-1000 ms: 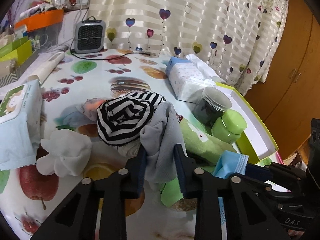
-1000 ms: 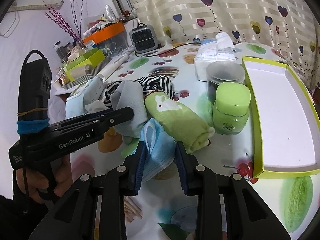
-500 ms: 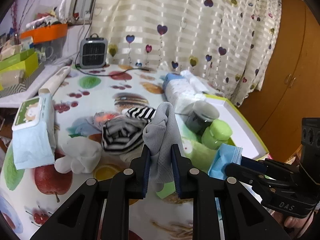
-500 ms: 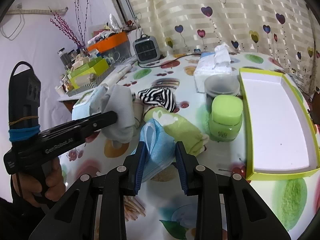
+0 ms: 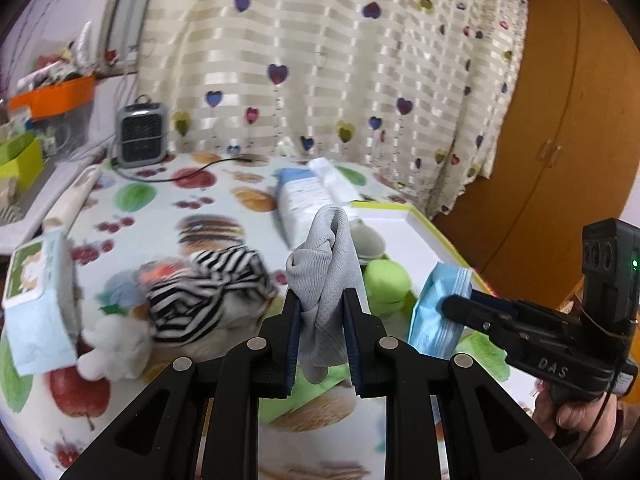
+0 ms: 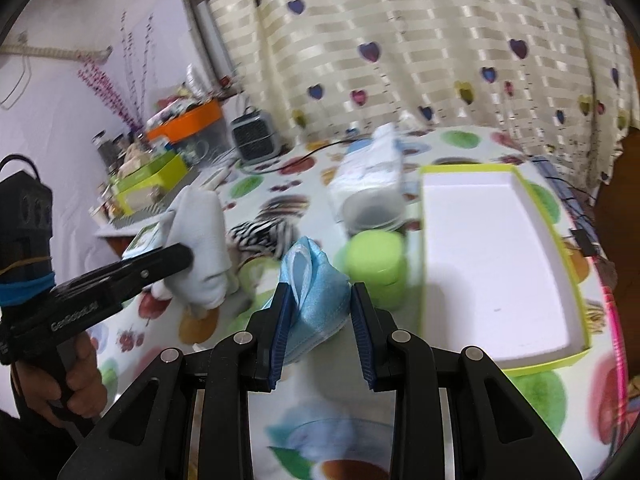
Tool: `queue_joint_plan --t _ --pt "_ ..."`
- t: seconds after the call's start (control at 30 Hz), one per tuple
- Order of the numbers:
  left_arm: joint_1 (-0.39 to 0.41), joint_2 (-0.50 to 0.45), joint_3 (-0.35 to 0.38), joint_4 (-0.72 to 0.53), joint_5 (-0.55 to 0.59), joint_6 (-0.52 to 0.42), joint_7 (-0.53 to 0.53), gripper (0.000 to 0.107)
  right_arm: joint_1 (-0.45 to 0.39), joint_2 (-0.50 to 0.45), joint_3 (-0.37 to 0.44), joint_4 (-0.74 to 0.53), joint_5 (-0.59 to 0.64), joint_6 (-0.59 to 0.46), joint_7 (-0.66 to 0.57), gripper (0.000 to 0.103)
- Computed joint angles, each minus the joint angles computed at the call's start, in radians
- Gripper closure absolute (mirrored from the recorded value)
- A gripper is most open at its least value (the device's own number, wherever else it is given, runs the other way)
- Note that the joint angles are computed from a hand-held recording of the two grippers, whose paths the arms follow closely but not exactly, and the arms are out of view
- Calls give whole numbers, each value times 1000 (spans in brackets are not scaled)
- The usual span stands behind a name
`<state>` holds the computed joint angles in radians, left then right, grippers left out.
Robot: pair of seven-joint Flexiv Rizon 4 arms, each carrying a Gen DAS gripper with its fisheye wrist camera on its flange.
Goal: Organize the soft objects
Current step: 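Carry the mask and sock into the white box and open both grippers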
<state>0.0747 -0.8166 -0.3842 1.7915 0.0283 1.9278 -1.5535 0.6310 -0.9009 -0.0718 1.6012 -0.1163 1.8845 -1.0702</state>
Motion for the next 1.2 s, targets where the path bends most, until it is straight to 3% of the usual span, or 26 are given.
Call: queue_joint_plan --t 0.4,0.63,1.0,1.13,1.2 --pt "-10 -98 -127 -170 1 -142 159 88 51 18 -149 35 133 9 35 72" --pt "-45 -164 -180 -267 -59 -229 299 88 33 13 -175 45 145 -38 73 72" --pt "-154 -225 -131 -403 -212 -379 448 88 -27 -5 -170 32 47 -160 171 71" --pt "-190 -242 -101 -449 -265 -419 488 87 -43 -3 -163 33 4 -203 205 69" --pt "-211 -248 -79 -467 -289 -439 500 87 -49 -2 -162 38 -13 -199 216 61"
